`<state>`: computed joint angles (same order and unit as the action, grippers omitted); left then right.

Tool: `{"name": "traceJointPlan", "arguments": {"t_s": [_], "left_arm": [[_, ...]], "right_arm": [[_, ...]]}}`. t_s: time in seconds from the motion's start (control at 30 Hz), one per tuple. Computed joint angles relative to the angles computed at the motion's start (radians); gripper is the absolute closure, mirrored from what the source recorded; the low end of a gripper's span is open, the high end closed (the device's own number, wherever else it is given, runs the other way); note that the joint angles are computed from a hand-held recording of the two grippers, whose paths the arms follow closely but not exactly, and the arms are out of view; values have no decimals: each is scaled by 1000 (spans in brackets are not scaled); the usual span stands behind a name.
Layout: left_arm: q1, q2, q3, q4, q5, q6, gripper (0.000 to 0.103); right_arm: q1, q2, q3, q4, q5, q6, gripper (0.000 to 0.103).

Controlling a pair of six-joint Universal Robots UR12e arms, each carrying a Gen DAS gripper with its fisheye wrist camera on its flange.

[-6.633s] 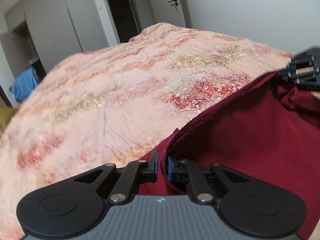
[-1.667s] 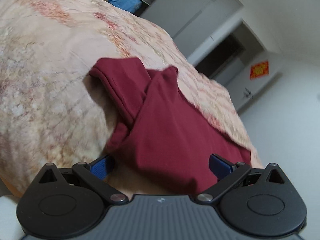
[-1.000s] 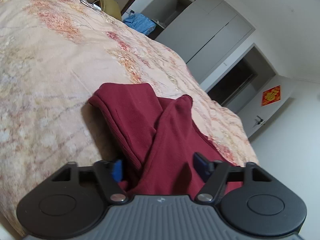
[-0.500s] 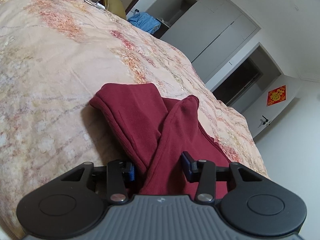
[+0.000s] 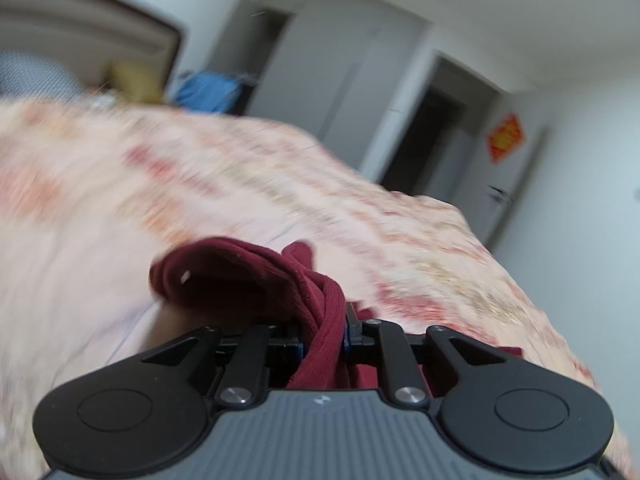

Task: Fold small clothes

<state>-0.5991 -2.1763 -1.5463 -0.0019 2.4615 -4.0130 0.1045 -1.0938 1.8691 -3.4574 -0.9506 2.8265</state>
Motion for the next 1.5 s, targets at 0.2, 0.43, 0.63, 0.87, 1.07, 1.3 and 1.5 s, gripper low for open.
{"name": "traceJointPlan", "arguments": {"t_s": [0.2, 0.43, 0.63, 0.87, 1.07, 1.3, 1.5], "left_arm": [[-14, -92, 231, 3, -102, 402, 86], [-38, -241, 515, -228, -356, 632, 86], [-35, -289, 581, -398, -465, 528, 78], [-19, -253, 515, -342, -529, 462, 51], [-23, -236, 500, -341, -518, 428, 28], [-28, -221, 489, -345, -478, 414, 10], [-28, -206, 471, -333, -456, 387, 1]], "right_arm": [[-53, -45, 54, -36, -97, 0, 0], [-124, -82, 109, -15, -253, 55, 0], [-166, -97, 148, -2, -314, 83, 0], [-166, -91, 144, 9, -309, 107, 0], [-160, -94, 142, 5, -301, 101, 0], [-154, -101, 143, 20, -316, 124, 0], [-146, -104, 140, 25, -312, 116, 0]]}}
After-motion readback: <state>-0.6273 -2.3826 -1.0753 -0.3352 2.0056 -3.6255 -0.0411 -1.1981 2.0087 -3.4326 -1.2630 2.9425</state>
